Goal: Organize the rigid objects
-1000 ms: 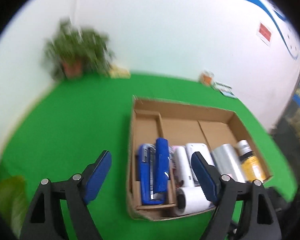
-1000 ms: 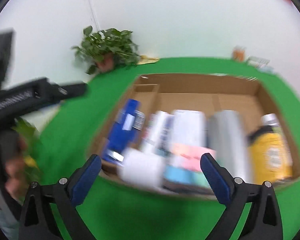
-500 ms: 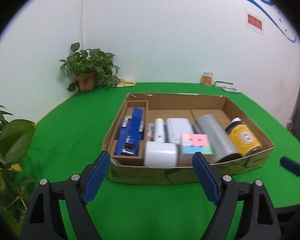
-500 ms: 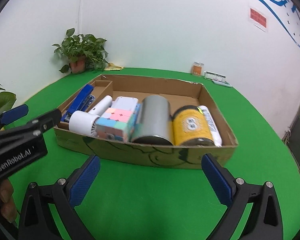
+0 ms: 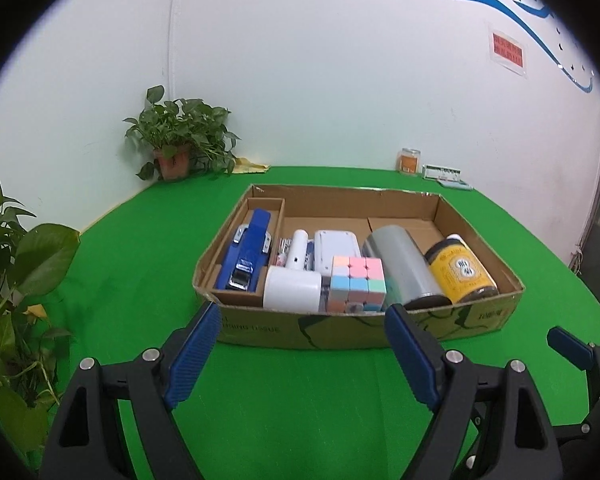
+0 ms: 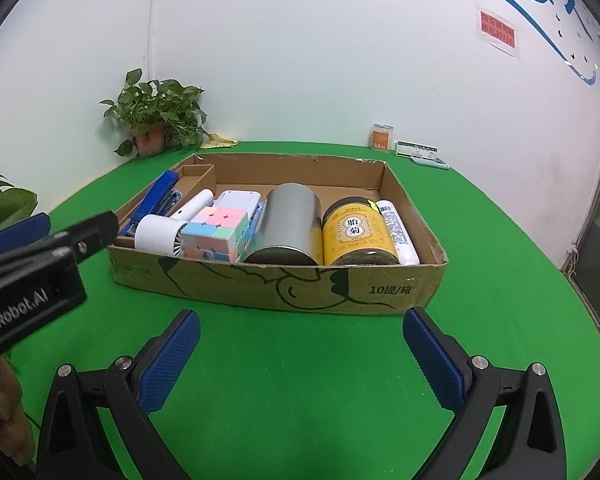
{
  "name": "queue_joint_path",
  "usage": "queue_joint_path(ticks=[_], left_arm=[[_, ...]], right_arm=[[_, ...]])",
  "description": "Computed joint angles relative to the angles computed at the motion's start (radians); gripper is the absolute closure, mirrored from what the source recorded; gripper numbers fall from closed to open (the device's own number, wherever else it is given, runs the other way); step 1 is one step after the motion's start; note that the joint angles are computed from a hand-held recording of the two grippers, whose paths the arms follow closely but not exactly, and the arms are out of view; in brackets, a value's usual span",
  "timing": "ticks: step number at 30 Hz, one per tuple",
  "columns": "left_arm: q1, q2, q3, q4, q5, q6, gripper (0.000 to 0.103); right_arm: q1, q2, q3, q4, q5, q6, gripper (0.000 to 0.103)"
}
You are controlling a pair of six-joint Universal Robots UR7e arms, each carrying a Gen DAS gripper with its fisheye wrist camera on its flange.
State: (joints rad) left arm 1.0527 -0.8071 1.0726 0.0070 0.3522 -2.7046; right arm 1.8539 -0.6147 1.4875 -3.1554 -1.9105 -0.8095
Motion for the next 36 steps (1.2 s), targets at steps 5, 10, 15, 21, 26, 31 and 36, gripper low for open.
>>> queue_joint_path(ticks=[5,10,15,21,26,31,36], left_arm=[[0.000,0.001,0.008,-0.001,0.001,-0.006,0.019],[-0.001,0.000,0.005,0.042,-0.001,-0.027,0.019],[0.000,0.000,-0.006,0.111,0.009,-0.095,0.019],[0.001,-0.009,0.005,0.116,0.021,-0.124,0.019],[0.000,-0.003,0.000,0.133,0.016,-0.127,0.019],[0.004,0.002,-0.007,0.159,0.023,-0.155,0.019],[0.008,0.011,-0.024,0.194,0.038,-0.191,0.019]], right_arm=[[0.003,-0.006,0.012,-0.019,-0.003,-0.024,0.001],[0.010,-0.010,0.013,-0.029,-0.006,-0.017,0.001],[0.011,-0.019,0.023,-0.026,0.003,0.011,0.001],[0.017,-0.016,0.028,-0.031,-0.024,-0.008,0.001],[0.021,-0.008,0.038,-0.070,-0.020,-0.028,0.001],[0.020,-0.004,0.038,-0.075,-0.030,-0.034,0.001],[0.018,0.005,0.024,-0.064,-0.048,-0.036,0.001]])
